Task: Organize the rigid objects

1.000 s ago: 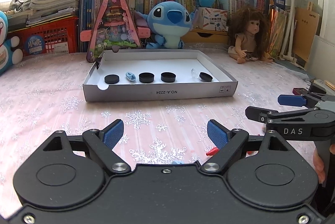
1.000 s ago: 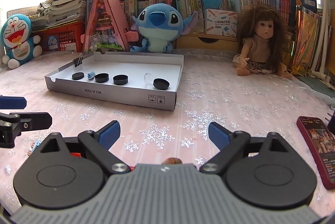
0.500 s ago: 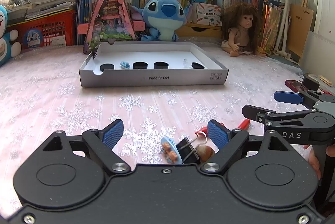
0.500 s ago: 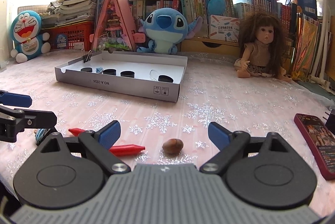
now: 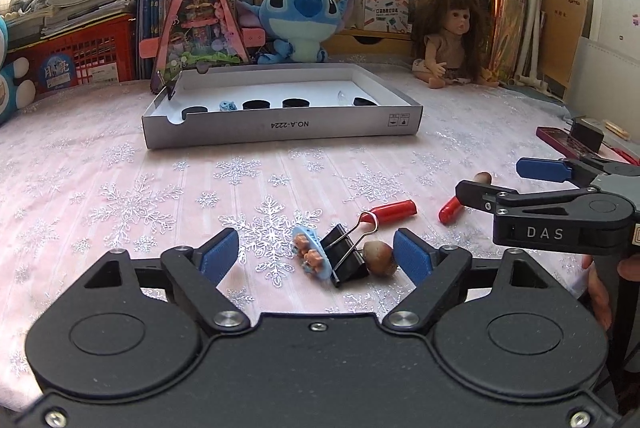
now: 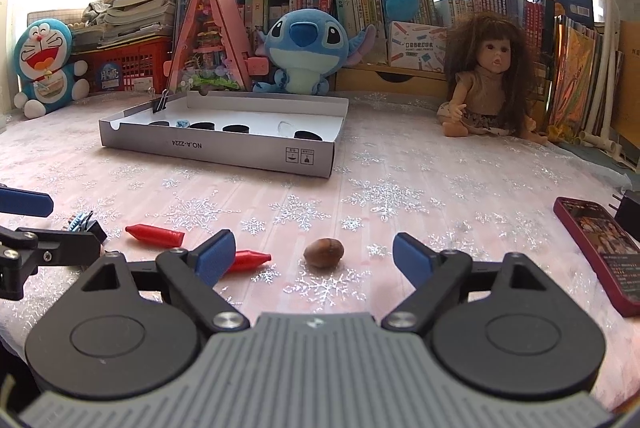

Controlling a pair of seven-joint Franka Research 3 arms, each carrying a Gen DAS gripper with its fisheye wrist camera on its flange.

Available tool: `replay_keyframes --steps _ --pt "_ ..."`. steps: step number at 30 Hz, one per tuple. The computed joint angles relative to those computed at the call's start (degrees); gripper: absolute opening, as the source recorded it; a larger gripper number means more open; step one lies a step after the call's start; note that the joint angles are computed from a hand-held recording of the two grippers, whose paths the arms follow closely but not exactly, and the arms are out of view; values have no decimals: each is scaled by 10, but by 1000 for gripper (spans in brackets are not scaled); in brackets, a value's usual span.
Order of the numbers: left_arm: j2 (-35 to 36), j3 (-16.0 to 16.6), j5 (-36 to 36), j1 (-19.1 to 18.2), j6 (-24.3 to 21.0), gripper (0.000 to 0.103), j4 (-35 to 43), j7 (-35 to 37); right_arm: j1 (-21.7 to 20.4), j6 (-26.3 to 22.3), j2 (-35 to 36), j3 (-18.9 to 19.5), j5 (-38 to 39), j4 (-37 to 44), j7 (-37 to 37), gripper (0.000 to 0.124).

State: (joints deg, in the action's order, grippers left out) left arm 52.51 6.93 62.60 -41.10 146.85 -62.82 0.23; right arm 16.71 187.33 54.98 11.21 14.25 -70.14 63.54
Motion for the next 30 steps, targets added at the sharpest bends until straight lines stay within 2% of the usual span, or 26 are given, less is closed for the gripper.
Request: replay_keyframes --steps 5,7,9,15,23,25,26,30 --pt "-1 -3 -4 5 22 71 -5 0 2 -5 0 -4 1 1 3 88" --pt "-2 -2 -6 7 31 64 -8 -3 1 -6 0 -2 1 0 2 88" --pt "-1 -6 -13 10 33 52 -6 5 0 -7 1 -2 0 0 2 87" --pt "-7 16 11 -2 46 41 -18 -37 2 -14 1 -4 3 3 5 78" --pt "-5 12 27 -2 35 39 -11 -37 0 -30 -2 -2 6 2 2 42" --pt "-4 12 29 -2 35 38 -10 -39 3 -29 -3 -6 9 2 4 36" --pt "-4 14 33 -4 35 34 -10 -43 4 -29 -3 -7 10 2 5 34" --pt "-5 14 42 -5 31 32 -10 -47 0 -28 -4 -2 9 1 2 31"
